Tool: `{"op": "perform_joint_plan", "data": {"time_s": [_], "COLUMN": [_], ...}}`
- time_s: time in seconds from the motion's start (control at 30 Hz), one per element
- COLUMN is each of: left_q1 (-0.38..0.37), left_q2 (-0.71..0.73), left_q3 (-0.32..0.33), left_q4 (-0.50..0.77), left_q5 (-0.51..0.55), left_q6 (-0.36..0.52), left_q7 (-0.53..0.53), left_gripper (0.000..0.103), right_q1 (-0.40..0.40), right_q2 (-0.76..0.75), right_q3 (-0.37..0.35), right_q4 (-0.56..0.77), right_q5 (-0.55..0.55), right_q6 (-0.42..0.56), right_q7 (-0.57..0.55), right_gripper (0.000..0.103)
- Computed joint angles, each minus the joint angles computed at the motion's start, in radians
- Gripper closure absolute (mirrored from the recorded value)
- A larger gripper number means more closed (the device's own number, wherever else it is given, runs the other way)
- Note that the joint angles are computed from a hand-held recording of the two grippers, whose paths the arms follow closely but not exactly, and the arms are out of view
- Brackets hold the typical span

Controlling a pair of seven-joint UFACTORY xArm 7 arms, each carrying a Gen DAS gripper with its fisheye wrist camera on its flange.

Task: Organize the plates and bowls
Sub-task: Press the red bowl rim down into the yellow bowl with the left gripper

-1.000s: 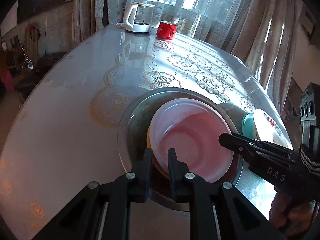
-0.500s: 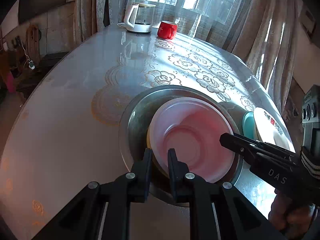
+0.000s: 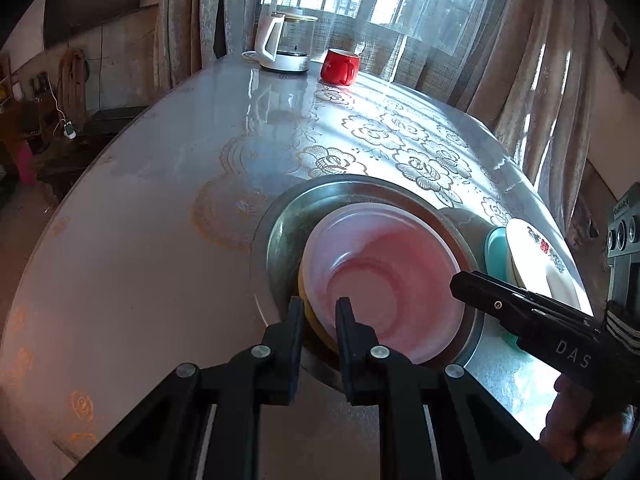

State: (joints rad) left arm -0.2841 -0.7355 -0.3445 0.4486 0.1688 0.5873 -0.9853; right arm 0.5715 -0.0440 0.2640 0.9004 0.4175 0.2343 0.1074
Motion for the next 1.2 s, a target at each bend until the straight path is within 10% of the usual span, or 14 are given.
{"op": "perform_joint_plan", "data": {"time_s": [0.53,1.0,1.2], "left_q1": [-0.007,0.004,0.021], "left_q2": [-0.026,-0.061,-0.005], "left_q3": [-0.034,-0.05,-0.044], "left_q4": [-0.005,-0.041,-0.016], "left_q5": [0.048,0.068,0.077], "left_q6": [0.014,-0.014,-0.055], "left_q7": [-0.018,-0.028,-0.011], "left_gripper": [0.089,0.089,0.089], "right_q1": [0.008,0.013,-0.016], "right_q2": [-0.011,-0.006,0.021], "right_q3": [0.005,-0.005,0.008], "right_q4": [-0.031,-0.026,-0.01], "right_q5": [-0.068,-0.049,-0.221], "right_q6": [-0.038,-0.041,-0.055], "right_q7": [0.057,0.045,0.206], "right_gripper": [0.092,0.084,0.093]}}
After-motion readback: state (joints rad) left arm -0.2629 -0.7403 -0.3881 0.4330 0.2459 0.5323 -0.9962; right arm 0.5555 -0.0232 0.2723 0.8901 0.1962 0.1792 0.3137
